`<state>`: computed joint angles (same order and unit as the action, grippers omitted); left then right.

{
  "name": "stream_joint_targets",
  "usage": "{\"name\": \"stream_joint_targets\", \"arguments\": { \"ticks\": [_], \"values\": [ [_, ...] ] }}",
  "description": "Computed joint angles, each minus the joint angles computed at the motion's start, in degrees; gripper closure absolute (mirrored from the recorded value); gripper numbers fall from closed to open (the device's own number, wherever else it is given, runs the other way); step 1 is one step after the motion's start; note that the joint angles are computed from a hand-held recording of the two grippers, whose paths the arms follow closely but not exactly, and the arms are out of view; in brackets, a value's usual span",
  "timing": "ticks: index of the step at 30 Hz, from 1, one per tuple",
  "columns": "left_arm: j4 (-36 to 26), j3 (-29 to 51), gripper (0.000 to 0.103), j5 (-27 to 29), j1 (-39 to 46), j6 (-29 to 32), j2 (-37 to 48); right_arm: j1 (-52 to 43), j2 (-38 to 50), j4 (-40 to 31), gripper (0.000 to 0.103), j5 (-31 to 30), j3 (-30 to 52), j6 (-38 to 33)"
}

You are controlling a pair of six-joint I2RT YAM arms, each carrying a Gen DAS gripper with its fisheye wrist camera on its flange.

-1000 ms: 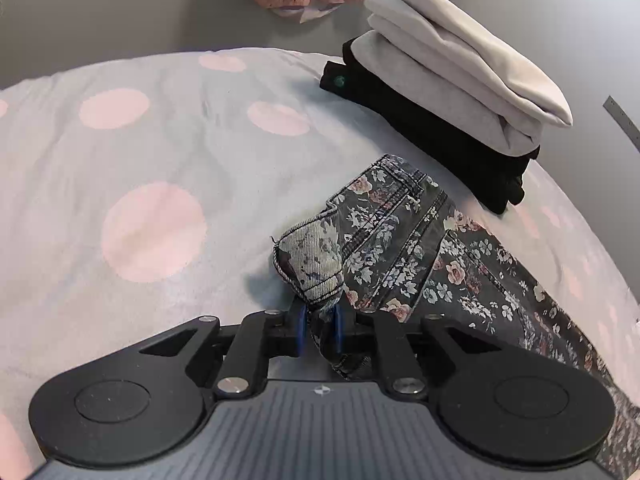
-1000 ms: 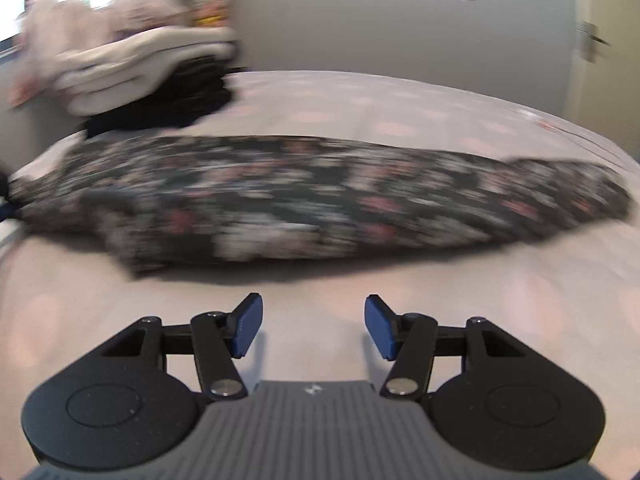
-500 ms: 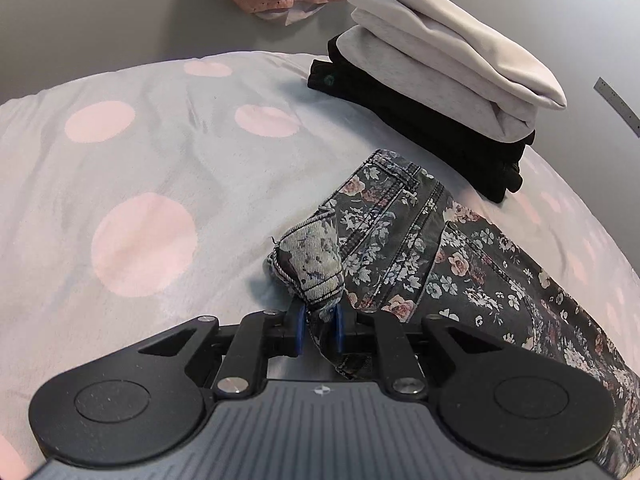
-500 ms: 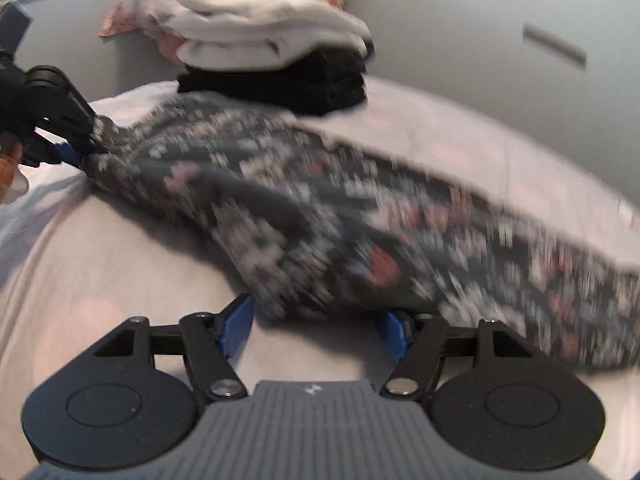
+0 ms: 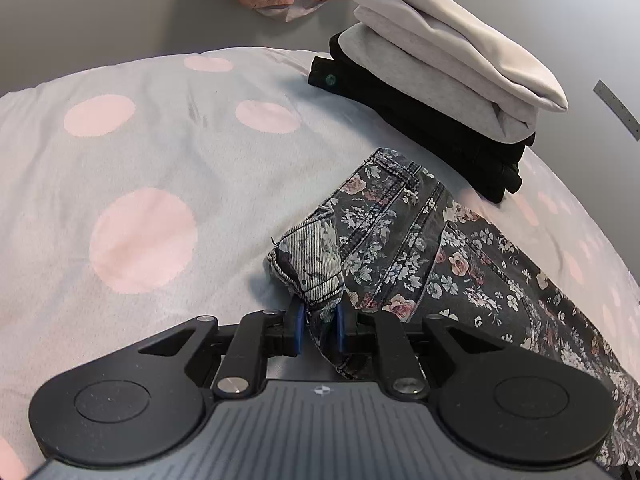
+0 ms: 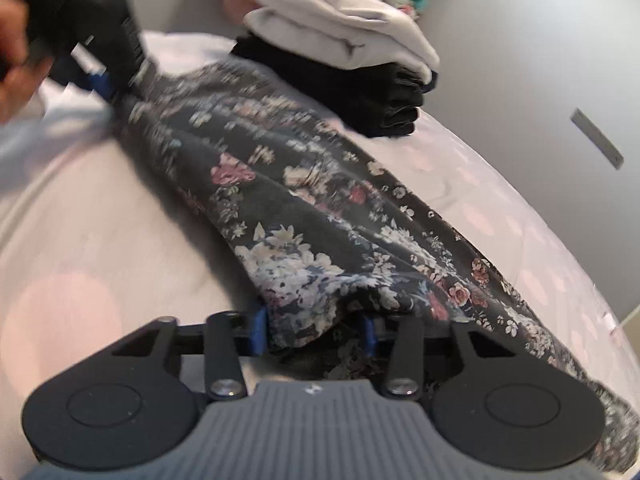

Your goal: Fold clothes

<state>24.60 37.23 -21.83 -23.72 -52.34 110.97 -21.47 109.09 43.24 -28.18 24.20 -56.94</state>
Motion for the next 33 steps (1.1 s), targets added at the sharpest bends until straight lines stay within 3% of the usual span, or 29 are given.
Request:
{"name": "stream_joint_targets", "arguments": {
  "ticks": [2,3,8,10,16,20,23,26,33],
  "values": [
    [0.20,-0.15,0.085,0.19,0.09,-0.14,-0.06,-0.44,-2.80,-0.73,0.096,-0.39,-1.90,-2.44],
    [0.58,-0.38,0.085,0.54,0.29,-0.36,-0.10,-0.60,-4.85,-2.02,0.097,-0.68,-2.79,-3.60],
    [0.88,-0.68,0.085,1.47,0.82,-1.03,-0.25,-3.06,-14.61,-20.43,0.098,-3.26,-2.05,-9.25],
    [-0.17,-0.34,0.085,1.39,0.70,-0.60,-0.50,-3.32,-14.63,-21.70,0.098,-2.42,-2.45,-10.45],
    [-2.48,-0.06,0.084,2.51,1.10,-0.15,-1.61,-2.16,-11.09,-23.05,0.098,1.47,-0.85,-4.33],
    [-4.52,-0.05,0.080,2.80,1.12,-0.71,-2.98,-3.17,-14.01,-30.14,0.099,2.01,0.29,-5.91],
    [-7.03,-0.94,0.069,2.92,1.35,-3.46,-5.59,-7.12,-16.87,-35.47,0.099,0.97,-0.15,-9.83],
    [-8.65,-3.49,0.068,4.42,1.48,-6.46,-9.94,-13.95,-19.03,-39.92,0.098,-1.16,0.24,-12.53],
    [-12.58,-5.06,0.068,3.92,-3.72,-9.22,-18.24,-31.29,-14.80,-55.94,0.096,-8.65,14.60,-3.78]
  ]
}}
